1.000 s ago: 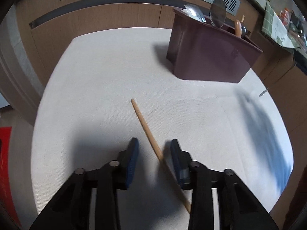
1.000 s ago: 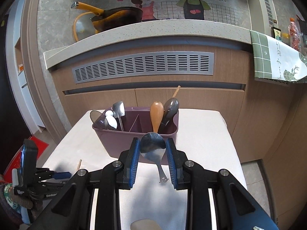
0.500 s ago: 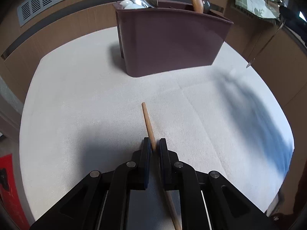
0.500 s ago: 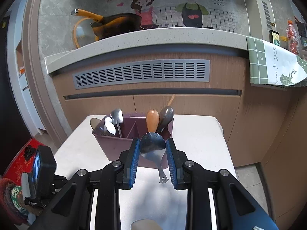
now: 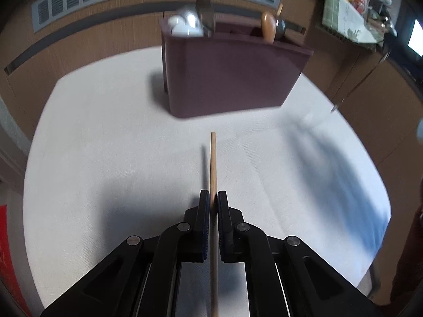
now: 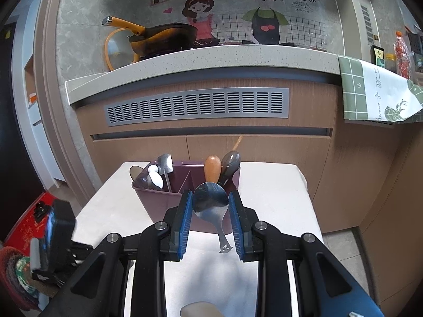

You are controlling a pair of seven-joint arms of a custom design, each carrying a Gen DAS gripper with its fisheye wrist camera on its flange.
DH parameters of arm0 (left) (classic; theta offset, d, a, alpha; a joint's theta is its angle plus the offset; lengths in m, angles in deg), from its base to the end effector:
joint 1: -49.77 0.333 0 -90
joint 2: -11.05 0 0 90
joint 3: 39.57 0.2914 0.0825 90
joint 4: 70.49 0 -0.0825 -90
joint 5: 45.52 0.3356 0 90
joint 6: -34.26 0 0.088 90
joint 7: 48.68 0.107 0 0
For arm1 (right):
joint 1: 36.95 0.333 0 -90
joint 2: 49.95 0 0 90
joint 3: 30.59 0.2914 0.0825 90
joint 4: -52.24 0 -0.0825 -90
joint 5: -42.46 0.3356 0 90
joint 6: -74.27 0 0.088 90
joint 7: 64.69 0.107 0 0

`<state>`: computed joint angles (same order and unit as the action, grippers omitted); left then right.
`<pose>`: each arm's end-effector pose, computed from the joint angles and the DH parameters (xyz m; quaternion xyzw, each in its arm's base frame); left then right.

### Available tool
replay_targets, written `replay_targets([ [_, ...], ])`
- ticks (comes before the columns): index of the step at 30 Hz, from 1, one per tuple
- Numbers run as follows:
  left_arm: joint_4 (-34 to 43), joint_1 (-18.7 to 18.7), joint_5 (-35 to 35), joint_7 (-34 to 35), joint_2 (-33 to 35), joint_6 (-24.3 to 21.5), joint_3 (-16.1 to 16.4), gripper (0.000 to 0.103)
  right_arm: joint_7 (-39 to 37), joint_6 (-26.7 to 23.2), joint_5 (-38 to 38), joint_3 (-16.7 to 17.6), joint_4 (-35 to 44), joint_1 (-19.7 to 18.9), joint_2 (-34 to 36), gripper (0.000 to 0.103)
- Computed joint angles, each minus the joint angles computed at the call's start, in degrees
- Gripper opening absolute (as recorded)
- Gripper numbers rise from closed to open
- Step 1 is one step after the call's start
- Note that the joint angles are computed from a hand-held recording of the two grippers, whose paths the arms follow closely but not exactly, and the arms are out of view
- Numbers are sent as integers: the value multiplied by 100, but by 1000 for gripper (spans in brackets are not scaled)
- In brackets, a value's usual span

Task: Organize utensils
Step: 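Lift the chopstick with the left tool while the right tool lifts the smiley spoon above the caddy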

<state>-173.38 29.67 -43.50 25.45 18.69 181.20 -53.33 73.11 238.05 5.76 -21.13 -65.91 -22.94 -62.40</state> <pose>0.5000 -0.3268 0.5387 -0.5540 0.7709 -0.2954 0.1073 0.4409 0.2364 0.6289 -0.6403 0.5709 -0.3097 0.4102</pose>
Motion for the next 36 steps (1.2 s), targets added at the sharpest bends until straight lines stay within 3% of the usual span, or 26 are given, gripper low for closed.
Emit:
replay_targets([
  [5, -105, 48, -198, 90, -260, 635, -32, 6, 14, 9, 32, -7, -38, -15, -53, 25],
  [10, -287, 157, -1044, 569, -499, 1476, -116, 5, -2, 30, 72, 8, -52, -24, -94, 26],
  [15, -113, 174, -1145, 656, -513, 1983, -113, 5, 178, 70, -85, 68, -43, -125, -144, 25],
  [20, 1037, 123, -891, 710, -124, 2085, -68, 5, 561, 110, -651, 214, 405, -388, -109, 25],
  [23, 2089, -264, 265, 59, 349, 2238, 343, 5, 365, 27, -858, 175, 1228, -387, 184, 25],
  [25, 2758, -426, 636, -112, 671, 2172, 498, 5, 112, -149, -792, 95, 1854, -285, 486, 25],
  [31, 4206, -492, 436, 246, 1495, 1559, 464, 5, -563, -355, -276, -213, 2804, 126, 1158, 25],
  [36, 4241, -462, 248, 222, 1666, 1333, 521, 5, -968, -290, 302, -362, 2862, 338, 1439, 25],
])
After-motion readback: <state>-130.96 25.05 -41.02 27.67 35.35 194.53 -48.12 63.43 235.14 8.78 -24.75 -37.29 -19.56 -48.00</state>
